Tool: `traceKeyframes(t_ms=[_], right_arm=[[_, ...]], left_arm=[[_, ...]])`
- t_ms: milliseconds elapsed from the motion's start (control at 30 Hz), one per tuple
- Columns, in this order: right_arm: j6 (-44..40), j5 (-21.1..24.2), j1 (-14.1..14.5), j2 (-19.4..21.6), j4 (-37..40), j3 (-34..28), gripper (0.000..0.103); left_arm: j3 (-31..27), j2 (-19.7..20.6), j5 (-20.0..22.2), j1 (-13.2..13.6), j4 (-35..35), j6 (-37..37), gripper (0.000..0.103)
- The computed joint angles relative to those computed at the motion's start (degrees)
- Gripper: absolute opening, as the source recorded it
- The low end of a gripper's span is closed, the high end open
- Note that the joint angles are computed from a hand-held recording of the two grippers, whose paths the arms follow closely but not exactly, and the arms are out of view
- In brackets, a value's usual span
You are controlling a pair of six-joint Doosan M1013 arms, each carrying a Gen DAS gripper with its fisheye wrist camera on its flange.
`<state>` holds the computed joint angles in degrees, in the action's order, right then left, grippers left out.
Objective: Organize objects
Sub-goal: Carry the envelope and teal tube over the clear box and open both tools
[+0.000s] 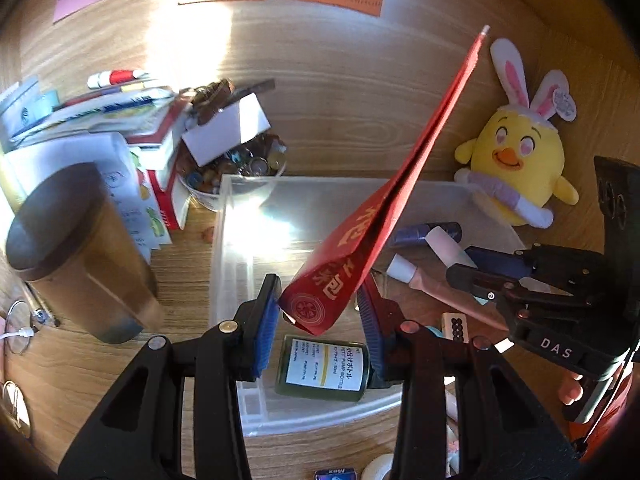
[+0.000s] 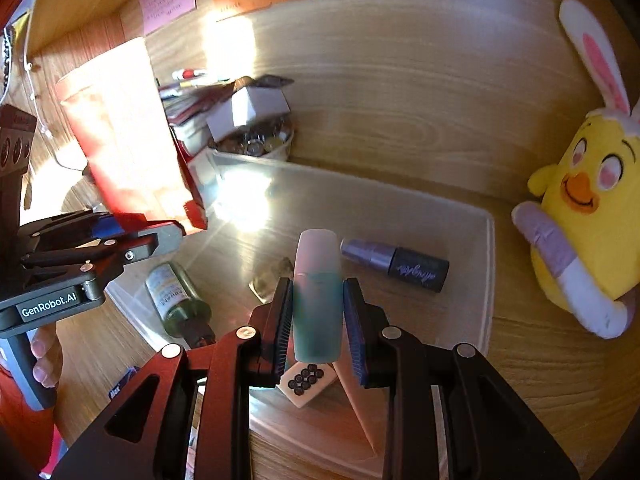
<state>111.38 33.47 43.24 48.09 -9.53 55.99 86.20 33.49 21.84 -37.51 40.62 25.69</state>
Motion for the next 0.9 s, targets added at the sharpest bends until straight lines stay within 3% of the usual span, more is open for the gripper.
traceKeyframes(t_ms=[100,367,533,700,900], right_arm=[[-0.9,1.0,0.0,0.5,0.5,-0.6,0.023],[-1.7,3.4,0.2,1.6,0.6,-2.3,0.023],[-0.1,4.2,0.4,1.8,-1.5,-2.8,0.023],[1.2,4.2,0.5,1.1,-2.8,-2.1,0.037],[6.5,0.9,1.0,-1.7,-8.7,1.5,0.050]], left_arm=[[-0.6,0.5,0.4,0.1,-3.1,3.5,0.039],[-0.3,0.3,0.5,-0.4,-1.6,3.1,0.041],[0.4,-0.4,0.3,-0.7,0.4,1.3,0.052],[1.6,-1.5,-0.2,-1.4,4.4,-2.1,0.054],[3.8,-3.5,-0.1,-2.2,11.5,-8.7,0.067]])
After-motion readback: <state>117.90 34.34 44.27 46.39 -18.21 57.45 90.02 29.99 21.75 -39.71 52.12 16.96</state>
